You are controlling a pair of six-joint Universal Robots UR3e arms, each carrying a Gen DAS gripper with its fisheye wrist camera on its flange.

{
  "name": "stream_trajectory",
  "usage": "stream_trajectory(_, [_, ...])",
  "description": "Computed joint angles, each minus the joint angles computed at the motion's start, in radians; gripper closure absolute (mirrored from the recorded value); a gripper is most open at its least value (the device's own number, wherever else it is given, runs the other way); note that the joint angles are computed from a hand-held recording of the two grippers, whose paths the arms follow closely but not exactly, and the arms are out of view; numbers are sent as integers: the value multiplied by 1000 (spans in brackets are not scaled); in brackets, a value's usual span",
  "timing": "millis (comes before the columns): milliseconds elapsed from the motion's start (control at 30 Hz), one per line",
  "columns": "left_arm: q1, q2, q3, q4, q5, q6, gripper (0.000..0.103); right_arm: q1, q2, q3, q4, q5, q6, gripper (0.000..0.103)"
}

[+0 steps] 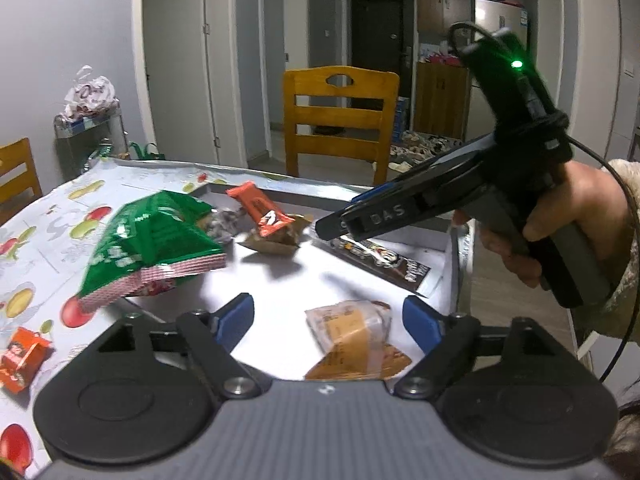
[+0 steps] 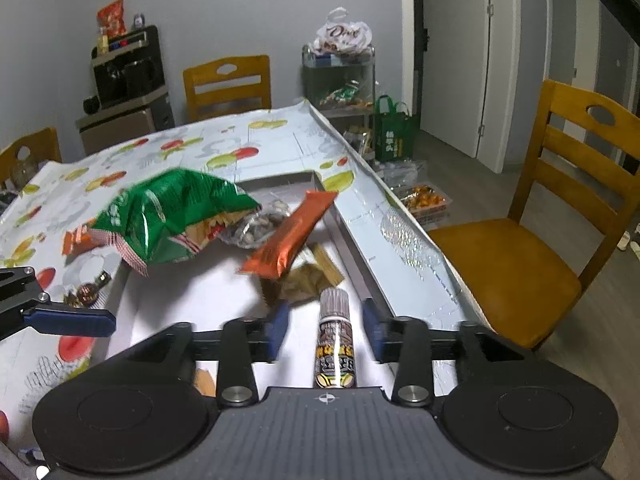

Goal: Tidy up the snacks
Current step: 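Open both grippers to drop the pastry and chocolate tube into the box, then move the left gripper to the orange candy packet while the right moves to the brown-wrapped chocolate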

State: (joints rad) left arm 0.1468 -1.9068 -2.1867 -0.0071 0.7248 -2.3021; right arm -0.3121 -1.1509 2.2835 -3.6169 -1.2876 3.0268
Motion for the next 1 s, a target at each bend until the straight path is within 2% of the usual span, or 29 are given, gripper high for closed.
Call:
stream_trajectory(233, [60,56,-34,-17,-7,10,18,53,-36,-20,24,-13,-11,43])
stream_trajectory(400, [113,98,-61,-29,-18,22,17,88,-49,-40,48,-18,-13,42])
stream_trajectory(667, [181,143,-69,-36,-5,9,15,125,-64,-56,65,-24,-7,34])
stream_trajectory(733, [189,142,-54,-39,15,-6,12,128,-64,-56,61,-23,-5,32])
stream_trajectory(1000, [180,130,10,-90,130,-85,12,150,-55,-75,83,-22,5,31])
